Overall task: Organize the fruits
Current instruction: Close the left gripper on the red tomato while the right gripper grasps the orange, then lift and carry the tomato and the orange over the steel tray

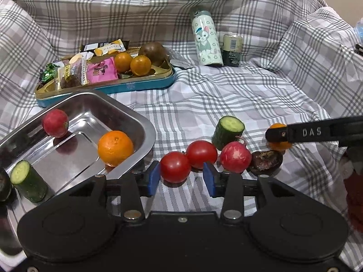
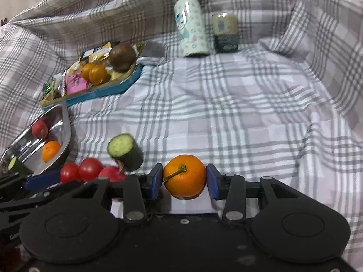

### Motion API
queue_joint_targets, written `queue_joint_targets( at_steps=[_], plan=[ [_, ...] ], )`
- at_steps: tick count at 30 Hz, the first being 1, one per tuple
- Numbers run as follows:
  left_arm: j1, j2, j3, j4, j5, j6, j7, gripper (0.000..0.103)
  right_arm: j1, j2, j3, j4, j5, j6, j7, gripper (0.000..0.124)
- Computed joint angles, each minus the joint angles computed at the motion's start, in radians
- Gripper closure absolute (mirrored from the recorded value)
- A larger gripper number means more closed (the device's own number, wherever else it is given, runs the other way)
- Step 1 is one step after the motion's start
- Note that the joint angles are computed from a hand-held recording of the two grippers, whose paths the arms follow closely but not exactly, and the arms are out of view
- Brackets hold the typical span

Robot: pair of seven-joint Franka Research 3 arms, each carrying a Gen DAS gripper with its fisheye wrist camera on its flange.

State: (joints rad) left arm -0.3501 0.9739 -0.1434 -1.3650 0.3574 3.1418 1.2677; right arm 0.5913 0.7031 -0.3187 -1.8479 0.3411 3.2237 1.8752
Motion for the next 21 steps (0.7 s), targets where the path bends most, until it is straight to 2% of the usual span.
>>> queue_joint_targets(
  at_steps=[3,6,15,18,21],
  plan=[
    [-0.018,0.004,0.022,0.011,-0.001,-0.011,-0.011,0.054,0.017,0.006,-0.029,0.005,0.019,-0.023,0.030,0.081],
    [-0.025,0.005,0.031,0.016,-0.002,-0.012,-0.022,0.053,0.006,0.008,-0.027,0.012,0.008,-0.047,0.060,0.081],
    [-0.023,0.029,0.019,0.062,-0.004,-0.066,-0.022,0.053,0.049,0.023,-0.079,0.019,-0.064,-0.067,0.115,0.080],
    [0.012,0.050,-0.039,0.093,-0.023,-0.109,0.008,0.053,0.023,0.019,-0.054,0.025,-0.081,-0.084,0.118,0.079],
    [0.001,0.057,-0.028,0.104,-0.034,-0.110,0.004,0.054,0.001,0.014,-0.033,0.023,-0.096,-0.084,0.123,0.079]
  ],
)
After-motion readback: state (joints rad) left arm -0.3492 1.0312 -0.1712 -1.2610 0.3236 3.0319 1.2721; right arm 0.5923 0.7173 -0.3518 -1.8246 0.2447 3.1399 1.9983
